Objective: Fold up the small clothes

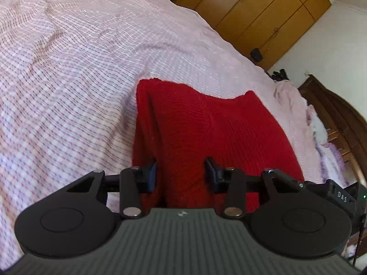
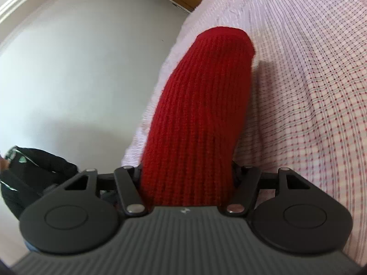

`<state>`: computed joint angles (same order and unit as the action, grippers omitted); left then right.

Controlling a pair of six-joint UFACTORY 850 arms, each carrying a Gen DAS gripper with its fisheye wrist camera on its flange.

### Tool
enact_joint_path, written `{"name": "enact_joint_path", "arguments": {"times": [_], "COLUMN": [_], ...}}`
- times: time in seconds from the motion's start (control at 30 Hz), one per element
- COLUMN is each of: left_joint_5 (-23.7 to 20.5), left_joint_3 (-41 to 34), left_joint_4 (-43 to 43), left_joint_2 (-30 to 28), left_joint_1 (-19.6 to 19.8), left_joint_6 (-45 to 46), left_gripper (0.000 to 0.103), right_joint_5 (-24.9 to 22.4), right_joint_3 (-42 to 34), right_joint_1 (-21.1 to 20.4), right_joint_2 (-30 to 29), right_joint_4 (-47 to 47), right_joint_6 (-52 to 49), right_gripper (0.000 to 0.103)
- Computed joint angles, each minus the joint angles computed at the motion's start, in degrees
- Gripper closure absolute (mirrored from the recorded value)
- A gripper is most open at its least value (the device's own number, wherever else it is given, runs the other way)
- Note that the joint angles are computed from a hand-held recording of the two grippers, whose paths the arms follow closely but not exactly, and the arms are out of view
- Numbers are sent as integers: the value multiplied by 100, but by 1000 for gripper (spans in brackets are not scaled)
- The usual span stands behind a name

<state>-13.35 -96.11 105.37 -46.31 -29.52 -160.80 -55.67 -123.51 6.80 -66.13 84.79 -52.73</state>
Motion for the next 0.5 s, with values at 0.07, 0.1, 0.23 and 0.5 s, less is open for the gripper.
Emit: {"name": "enact_joint_path", "arguments": {"times": [0.07, 0.1, 0.23, 0.5], "left_joint_5": [19, 26, -35, 60], "left_joint_3": [98, 115, 92, -20], "left_joint_4": [469, 484, -235, -783], "left_joint_2": [97, 130, 194, 132], "left_joint_1": [-68, -124, -431, -979], "left_joint_6": [-621, -712, 36, 316], "left_gripper": [56, 56, 57, 57], "right_joint_5": [-36, -17, -44, 38], "right_joint_3": [541, 816, 1822, 3118], "right_joint_1": [-57, -86, -280, -714], "right_joint_2": [356, 538, 1184, 2124], "right_joint_4": [199, 265, 403, 142], "right_joint_6": [-277, -406, -781, -1252], "right_gripper": [38, 38, 38, 38]}}
